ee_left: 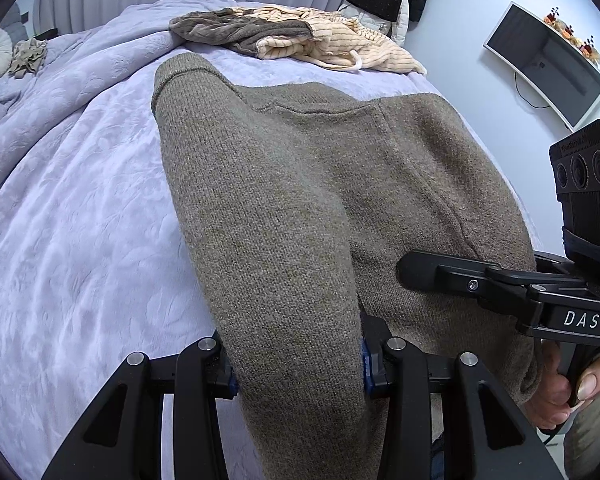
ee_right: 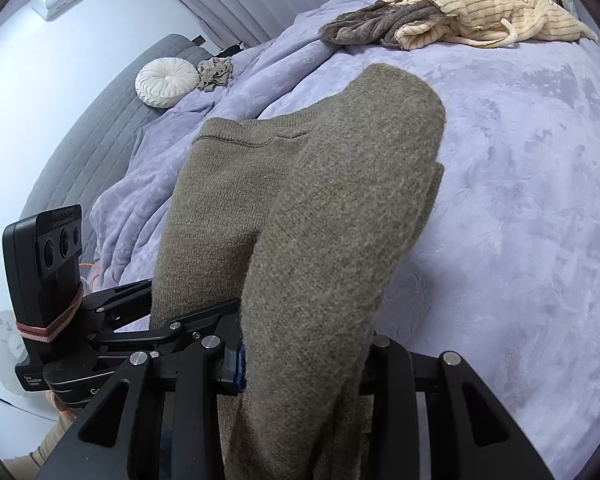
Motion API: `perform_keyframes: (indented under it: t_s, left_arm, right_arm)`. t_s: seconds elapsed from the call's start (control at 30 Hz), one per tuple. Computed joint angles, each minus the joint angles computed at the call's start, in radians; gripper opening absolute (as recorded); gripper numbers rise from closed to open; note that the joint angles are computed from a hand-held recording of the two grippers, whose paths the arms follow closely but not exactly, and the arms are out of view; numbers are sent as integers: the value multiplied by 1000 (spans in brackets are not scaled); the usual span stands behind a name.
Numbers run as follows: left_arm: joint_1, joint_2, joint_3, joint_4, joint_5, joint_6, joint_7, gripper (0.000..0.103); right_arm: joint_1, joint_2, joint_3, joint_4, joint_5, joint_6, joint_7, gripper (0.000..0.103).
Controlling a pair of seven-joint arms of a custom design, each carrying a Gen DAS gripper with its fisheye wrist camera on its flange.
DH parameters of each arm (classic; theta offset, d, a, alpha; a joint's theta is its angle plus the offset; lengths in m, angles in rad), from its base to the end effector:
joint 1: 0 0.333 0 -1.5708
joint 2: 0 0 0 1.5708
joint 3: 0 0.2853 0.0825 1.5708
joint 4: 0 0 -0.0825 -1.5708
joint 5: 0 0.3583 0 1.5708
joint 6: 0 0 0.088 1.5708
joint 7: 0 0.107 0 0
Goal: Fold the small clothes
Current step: 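Lift the held sweater edge with both grippers and fold it over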
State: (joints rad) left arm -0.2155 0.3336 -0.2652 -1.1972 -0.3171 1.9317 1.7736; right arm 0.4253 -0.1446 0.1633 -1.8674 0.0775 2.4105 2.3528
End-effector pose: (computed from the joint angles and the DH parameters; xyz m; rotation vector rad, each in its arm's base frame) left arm 0.5780 -0.2878 0.6194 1.3754 -2.6094 0.8585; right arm 0.4486 0.3072 0.6266 -1.5289 1.9201 -0.0286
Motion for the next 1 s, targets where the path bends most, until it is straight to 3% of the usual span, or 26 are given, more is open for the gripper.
perform_keyframes:
  t_s: [0.33, 1.0]
  left_arm:
    - [27, -148, 15, -201, -54, 43, 53, 43]
    - [28, -349, 59, -469, -73, 110, 113, 43]
  right_arm:
    - [24, -34, 26, -41, -20, 10, 53, 38]
    - [64, -34, 57, -69, -58, 34, 122, 38]
